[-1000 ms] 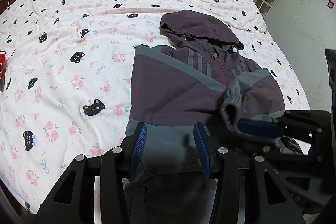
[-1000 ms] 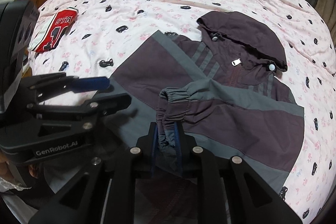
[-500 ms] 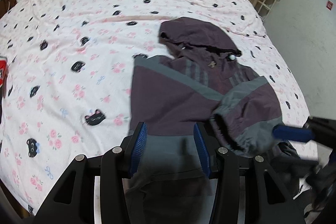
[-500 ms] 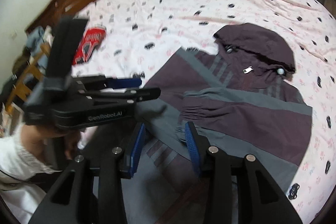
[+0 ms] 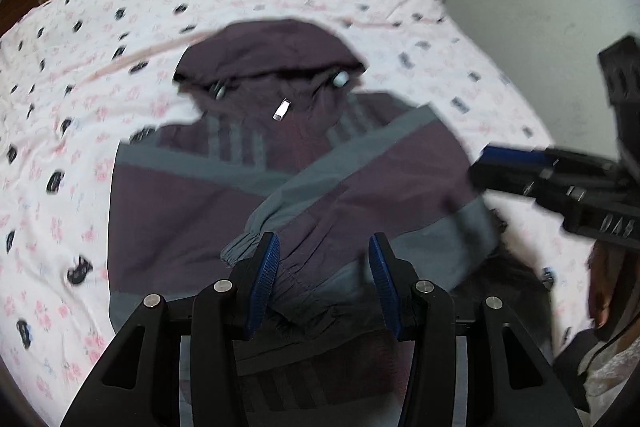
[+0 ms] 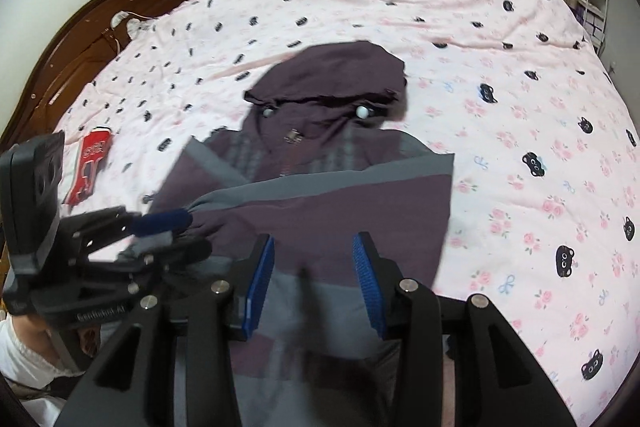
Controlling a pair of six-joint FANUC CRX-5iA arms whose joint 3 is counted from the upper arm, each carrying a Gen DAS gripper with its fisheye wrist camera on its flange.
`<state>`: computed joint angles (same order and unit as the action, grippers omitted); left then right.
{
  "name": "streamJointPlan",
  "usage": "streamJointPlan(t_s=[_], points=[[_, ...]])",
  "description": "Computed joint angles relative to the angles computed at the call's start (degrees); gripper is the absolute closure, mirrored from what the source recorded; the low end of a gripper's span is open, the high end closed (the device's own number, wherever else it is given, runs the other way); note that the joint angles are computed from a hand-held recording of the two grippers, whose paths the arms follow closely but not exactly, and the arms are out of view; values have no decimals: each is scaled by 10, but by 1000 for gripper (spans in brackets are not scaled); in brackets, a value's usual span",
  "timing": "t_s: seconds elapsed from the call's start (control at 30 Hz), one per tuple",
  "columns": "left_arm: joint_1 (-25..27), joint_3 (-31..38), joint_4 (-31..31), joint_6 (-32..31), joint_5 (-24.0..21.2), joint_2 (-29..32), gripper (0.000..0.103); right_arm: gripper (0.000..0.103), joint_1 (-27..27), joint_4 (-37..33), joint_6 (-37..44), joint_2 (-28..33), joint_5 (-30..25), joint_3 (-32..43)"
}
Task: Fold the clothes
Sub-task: 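Lay the sleeve on the jacket body and open the right gripper, then grasp the hood edge with the right gripper while the left gripper grasps it too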
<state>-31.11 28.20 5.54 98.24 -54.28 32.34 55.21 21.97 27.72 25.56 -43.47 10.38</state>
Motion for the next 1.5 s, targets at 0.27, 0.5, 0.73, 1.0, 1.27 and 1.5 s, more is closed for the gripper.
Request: streamJointPlan(t_s=[0.27, 0.5, 0.73, 1.0, 1.27, 1.5], points=[[5, -59, -19, 35, 17, -19, 45, 60, -24, -42, 53, 43, -30, 52], [-1, -71, -40, 47, 29, -25, 45, 60, -37, -60, 70, 88, -66, 98], [5, -74, -26, 27, 29, -32, 45, 60, -41, -91, 111, 123, -103, 140], [38, -55, 12, -50, 16, -58, 45, 58, -53, -127, 150, 62, -36, 112], [81, 97, 23, -134, -63, 30, 45, 53, -102, -221, 240, 85, -73, 202], [100, 305, 12, -156, -154, 167, 45, 53, -142, -274, 283, 149, -128, 310]])
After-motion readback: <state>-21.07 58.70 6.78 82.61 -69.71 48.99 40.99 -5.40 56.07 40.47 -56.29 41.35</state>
